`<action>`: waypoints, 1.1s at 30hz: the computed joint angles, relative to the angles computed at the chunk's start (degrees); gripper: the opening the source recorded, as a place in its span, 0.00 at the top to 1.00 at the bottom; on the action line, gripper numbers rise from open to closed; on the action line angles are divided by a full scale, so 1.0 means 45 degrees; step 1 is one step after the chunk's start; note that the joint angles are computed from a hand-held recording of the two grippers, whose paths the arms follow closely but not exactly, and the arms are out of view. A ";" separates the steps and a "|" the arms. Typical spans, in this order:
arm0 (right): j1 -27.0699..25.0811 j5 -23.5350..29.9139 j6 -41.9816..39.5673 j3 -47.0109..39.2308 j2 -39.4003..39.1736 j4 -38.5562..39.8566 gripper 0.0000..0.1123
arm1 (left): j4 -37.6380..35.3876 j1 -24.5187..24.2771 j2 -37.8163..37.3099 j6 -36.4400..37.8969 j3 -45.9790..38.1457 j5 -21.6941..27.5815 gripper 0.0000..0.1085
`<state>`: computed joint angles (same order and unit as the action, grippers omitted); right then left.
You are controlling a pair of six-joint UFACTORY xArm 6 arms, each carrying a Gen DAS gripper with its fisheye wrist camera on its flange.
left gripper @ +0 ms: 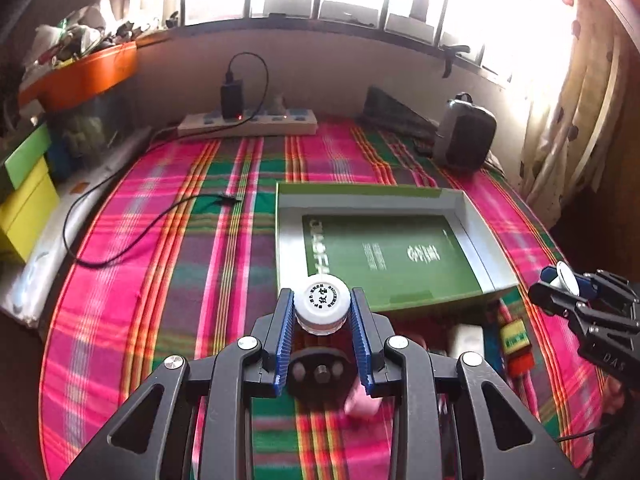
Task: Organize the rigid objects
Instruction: 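Carry the white jar and the spool over the green tray with both tools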
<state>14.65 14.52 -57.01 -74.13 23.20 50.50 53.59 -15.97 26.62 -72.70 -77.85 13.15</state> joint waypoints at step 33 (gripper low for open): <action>-0.0574 0.3875 0.5128 -0.8769 0.6353 -0.5393 0.70 | -0.6252 -0.0151 0.4411 0.6758 -0.5451 0.2015 0.76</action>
<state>12.07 31.96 -33.94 -113.59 51.79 26.23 25.45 -16.65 46.47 -42.29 -102.38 22.22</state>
